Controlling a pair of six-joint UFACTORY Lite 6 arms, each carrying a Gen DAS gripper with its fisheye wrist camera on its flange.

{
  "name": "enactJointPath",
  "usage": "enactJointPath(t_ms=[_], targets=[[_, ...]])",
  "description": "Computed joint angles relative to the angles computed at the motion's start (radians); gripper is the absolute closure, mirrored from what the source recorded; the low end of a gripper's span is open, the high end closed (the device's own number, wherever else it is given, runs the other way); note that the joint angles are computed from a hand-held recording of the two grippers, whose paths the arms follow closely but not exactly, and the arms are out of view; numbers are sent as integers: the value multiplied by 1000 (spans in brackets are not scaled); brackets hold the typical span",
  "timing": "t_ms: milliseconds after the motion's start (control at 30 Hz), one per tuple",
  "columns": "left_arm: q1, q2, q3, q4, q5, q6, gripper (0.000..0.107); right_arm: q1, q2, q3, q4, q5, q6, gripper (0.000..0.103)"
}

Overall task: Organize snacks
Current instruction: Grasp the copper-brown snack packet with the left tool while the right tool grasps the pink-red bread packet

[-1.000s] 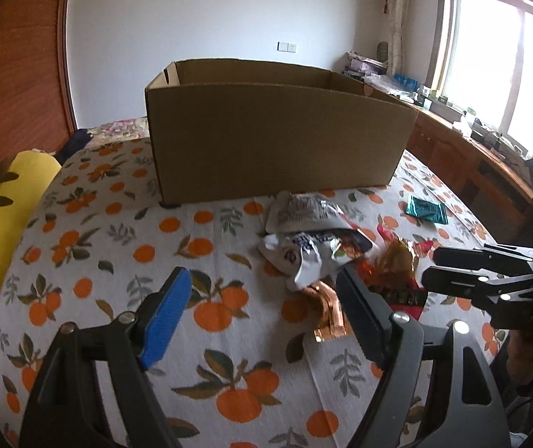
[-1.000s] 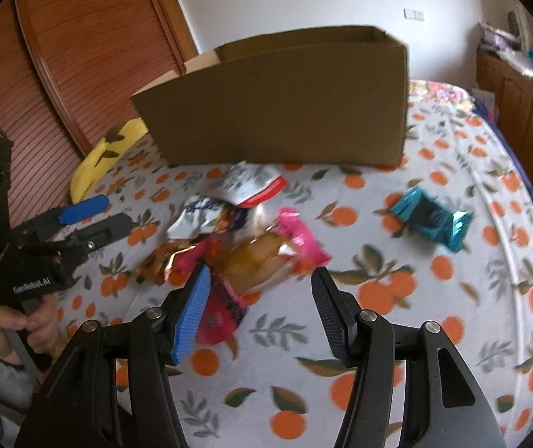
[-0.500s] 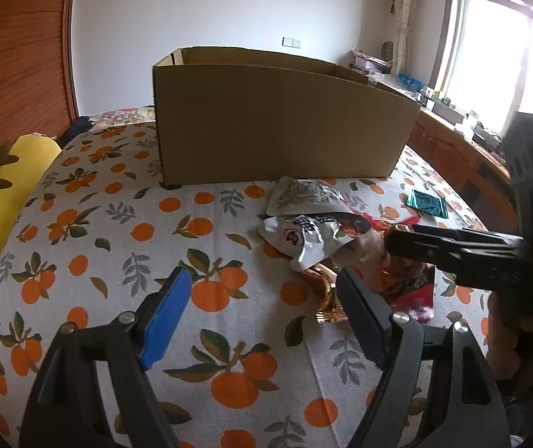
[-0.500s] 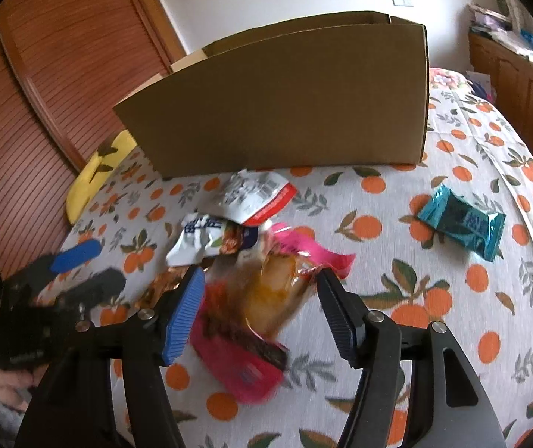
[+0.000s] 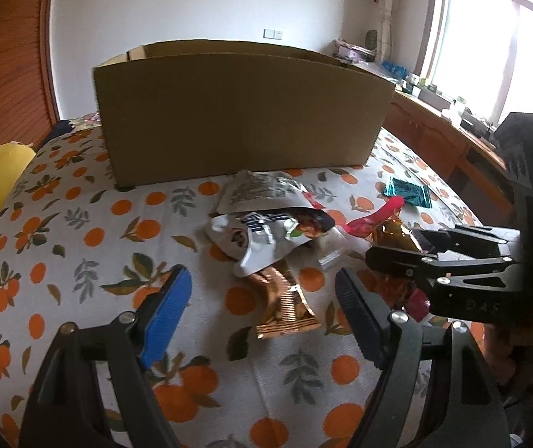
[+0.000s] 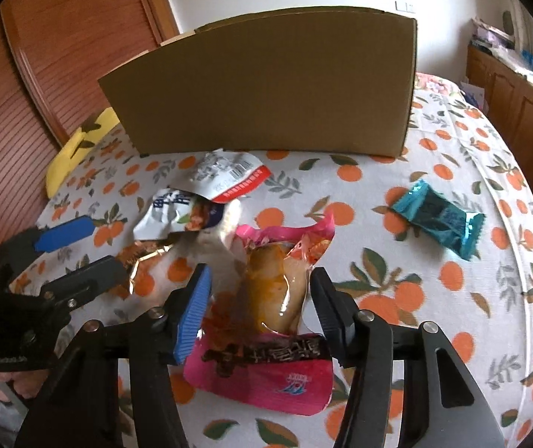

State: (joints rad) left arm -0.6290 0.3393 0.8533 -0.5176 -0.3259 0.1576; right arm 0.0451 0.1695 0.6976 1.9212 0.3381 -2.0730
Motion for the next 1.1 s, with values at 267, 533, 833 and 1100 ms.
enactJointPath(t_ms=[267, 533, 833, 1100], targets=[[-15, 82, 86, -196, 44, 183, 49, -34, -6, -25, 89, 6, -129, 46], [-32, 128, 143, -476, 61, 462, 48, 1, 7, -34, 256, -21, -296, 43], [-48, 92, 91, -448, 33, 441, 81, 37, 12, -36, 413, -50, -450, 43], [-33, -7, -25, -277, 29, 247, 87, 45, 14, -37, 456, -57, -492, 43]])
